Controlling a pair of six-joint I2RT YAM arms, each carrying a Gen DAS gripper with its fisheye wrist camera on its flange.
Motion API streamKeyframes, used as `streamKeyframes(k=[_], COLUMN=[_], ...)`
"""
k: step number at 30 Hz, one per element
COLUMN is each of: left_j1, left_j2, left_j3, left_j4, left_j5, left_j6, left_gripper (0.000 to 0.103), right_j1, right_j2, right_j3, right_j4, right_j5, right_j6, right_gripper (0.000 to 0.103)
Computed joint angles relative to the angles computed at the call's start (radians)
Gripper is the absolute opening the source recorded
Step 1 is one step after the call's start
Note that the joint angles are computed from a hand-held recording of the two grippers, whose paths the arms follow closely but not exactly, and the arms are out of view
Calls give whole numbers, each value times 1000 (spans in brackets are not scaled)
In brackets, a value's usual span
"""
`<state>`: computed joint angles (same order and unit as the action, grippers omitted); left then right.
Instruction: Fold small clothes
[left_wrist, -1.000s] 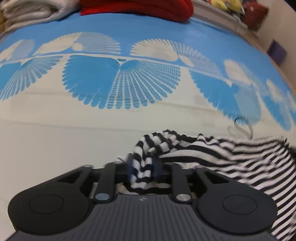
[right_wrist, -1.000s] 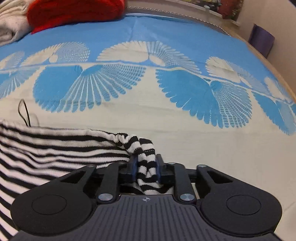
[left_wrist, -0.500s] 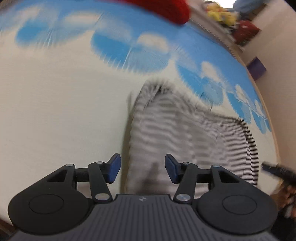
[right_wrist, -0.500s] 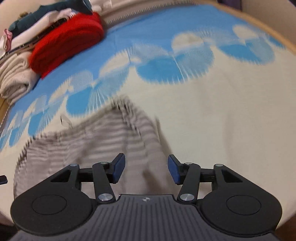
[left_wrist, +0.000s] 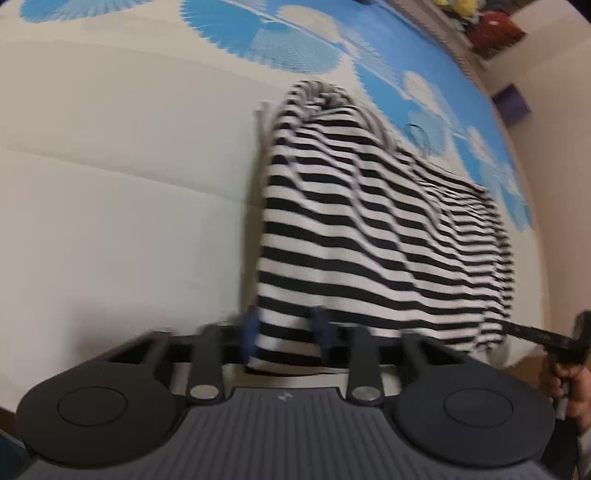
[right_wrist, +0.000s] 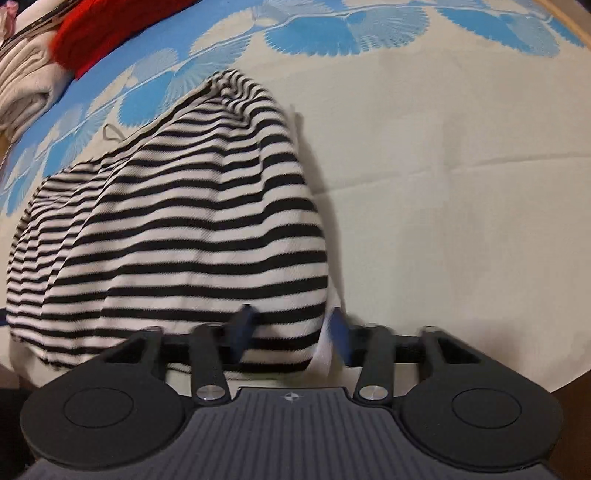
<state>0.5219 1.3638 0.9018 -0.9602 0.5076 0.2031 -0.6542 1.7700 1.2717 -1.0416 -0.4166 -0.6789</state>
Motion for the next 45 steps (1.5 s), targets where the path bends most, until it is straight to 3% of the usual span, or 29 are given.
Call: streamKeyframes(k=[1,2,5,7,12,14,18,20,23,26,29,30,32,34,38,40,43,45], left_j1=[-9,-6,92,110,-75,-118,-72,-48,-108,-203,-283,-300,-341,-390,-368,-351,-357,-357], left_j2=[-12,-38,-119,-151,-76,-81,-146,-167,-162,-146,-106,-97,-30,56,48,23,3,11], left_j3=[-6,-11,-17,-24,-69,-75,-60,-53,-37,-34,-29,-27,-10,12,30,22,20,23], left_j4=[14,24,33,36,28,37,80,109,149,178,220,222,227,221,293,355,430,467], left_j5=[10,15,134,94,-211,-243,-159,-66,-28,-55,-97,-111,-180,-256,-179,-146,-207,-257], left_j6=[-2,4,25,34,20,-4,-63,-81,-105,-127,-155,-164,-185,-208,-294,-348,-426,-470], left_gripper=[2,1,1,1,1,3,8,8,8,8,9,13,31,31,32,32,35,35], right_j1=[-7,-20,-102,-150,-96,-54,-33,-47,-50,-9,48,47,63,74,87,93,139,189], right_j2=[-7,-14,0,10,29,11,-36,-89,-84,-54,-24,-14,6,0,-88,-137,-141,-118], right_j3=[-2,3,79,117,60,4,-22,-52,-41,-38,-49,-44,-34,-35,-79,-108,-117,-116], right_j4=[-2,-8,-68,-103,-60,-13,38,91,102,120,162,153,152,164,274,369,464,504], right_j5=[-17,-40,-217,-284,-37,48,33,-18,-91,-62,55,85,122,130,63,-8,-43,-18], right_j6=[-13,-21,-8,-21,-46,-67,-26,-22,-27,-19,10,13,54,82,182,238,283,293], right_gripper=[14,11,9,8,8,8,12,14,19,19,19,16,15,15,20,29,43,45])
